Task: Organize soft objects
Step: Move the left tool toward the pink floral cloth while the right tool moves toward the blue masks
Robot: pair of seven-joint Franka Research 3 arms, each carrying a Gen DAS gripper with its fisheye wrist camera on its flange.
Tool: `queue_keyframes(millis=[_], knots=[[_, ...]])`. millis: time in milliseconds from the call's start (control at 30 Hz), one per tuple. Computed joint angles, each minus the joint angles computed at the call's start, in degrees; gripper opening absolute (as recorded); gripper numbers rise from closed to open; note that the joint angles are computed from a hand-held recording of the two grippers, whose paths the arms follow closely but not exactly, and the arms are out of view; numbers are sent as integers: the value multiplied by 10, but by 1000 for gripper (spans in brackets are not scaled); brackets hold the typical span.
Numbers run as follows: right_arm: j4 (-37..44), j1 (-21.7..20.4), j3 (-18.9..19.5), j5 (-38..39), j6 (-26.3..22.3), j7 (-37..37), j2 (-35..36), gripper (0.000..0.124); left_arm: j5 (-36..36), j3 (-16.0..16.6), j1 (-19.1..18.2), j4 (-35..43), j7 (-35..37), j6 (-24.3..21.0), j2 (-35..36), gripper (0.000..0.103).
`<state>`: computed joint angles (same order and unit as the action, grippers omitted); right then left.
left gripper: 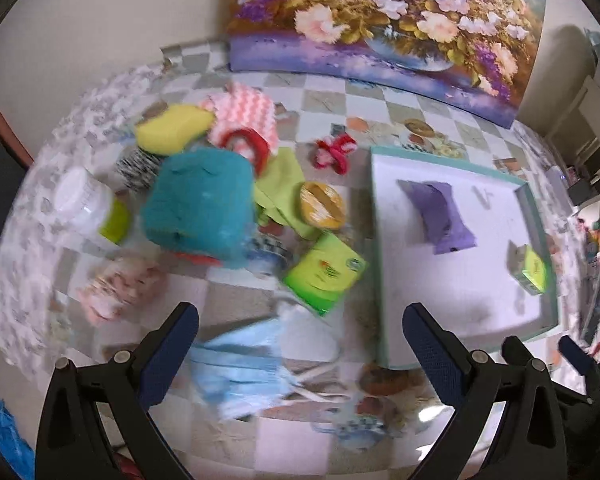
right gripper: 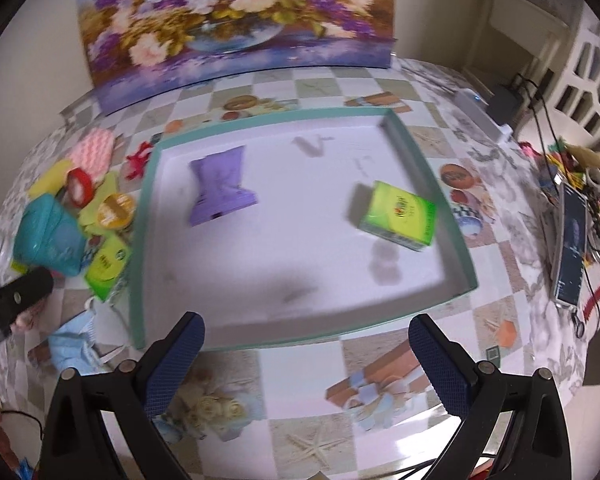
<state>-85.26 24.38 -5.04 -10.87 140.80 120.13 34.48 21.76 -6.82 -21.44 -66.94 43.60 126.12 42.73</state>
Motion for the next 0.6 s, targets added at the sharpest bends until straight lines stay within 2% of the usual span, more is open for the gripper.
queue_keyframes(millis=[100, 300, 467, 600], knots=[[11, -3, 10, 12, -7, -14, 7, 103, 16, 9, -3, -7, 1, -16, -9, 102], [42, 2, 19, 31, -25, -28, 27, 103, 2, 2, 25, -70, -7, 24, -50, 102], [83, 0, 46, 70, -33, -71, 55, 103, 8, 7, 43, -132, -32, 48, -87, 102], [117, 14, 54, 85, -41, -105, 77, 103, -1, 4, 67, -192, -51, 71, -115, 102]])
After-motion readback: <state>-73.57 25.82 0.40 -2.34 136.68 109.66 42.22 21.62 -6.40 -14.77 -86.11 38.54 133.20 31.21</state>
